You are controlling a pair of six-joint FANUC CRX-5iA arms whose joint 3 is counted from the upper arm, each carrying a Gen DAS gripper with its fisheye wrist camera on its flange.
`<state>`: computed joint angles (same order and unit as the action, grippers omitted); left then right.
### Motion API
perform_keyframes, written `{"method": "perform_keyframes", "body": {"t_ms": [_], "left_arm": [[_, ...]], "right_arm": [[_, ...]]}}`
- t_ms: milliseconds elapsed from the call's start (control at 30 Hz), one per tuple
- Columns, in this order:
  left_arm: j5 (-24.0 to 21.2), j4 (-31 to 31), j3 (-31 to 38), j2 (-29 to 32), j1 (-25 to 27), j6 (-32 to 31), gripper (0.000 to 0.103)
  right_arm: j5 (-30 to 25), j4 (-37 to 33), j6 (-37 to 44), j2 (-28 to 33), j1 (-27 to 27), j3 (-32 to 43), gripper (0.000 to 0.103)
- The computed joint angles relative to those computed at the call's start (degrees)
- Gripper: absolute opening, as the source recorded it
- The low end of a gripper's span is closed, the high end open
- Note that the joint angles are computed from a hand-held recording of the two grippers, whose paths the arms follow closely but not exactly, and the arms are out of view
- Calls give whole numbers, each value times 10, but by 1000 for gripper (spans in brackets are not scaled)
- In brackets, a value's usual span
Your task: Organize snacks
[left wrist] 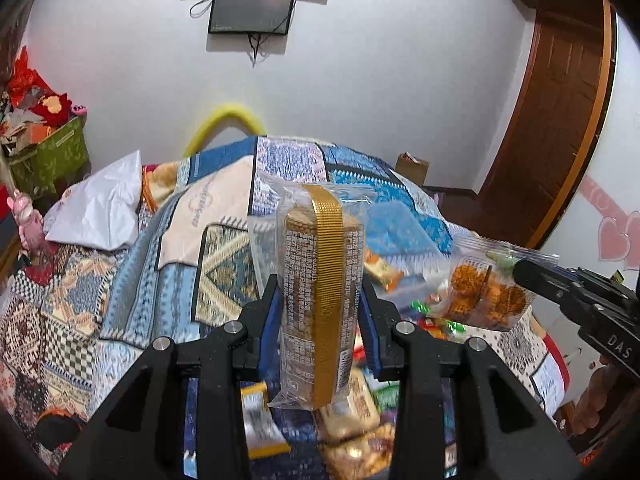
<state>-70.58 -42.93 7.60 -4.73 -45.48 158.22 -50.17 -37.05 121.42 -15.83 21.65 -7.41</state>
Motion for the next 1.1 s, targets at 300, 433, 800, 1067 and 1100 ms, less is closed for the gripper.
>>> {"method": "perform_keyframes", "body": {"t_ms": [300,433,800,1067,1100], "left_arm": [[48,31,10,20,61,-38,35],[59,38,19,42,88,-56,35],[109,87,8,86,159,-88,35],[114,130,7,115,188,-121,35],[114,134,7,118,190,-124,35]], "right_arm": [[33,3,-13,54,10,35,9],[46,20,-30,82,23,47,9],[69,86,-74,157,65,73,9],[49,110,-79,194,80,92,9],[43,111,-78,198,81,95,9]]}}
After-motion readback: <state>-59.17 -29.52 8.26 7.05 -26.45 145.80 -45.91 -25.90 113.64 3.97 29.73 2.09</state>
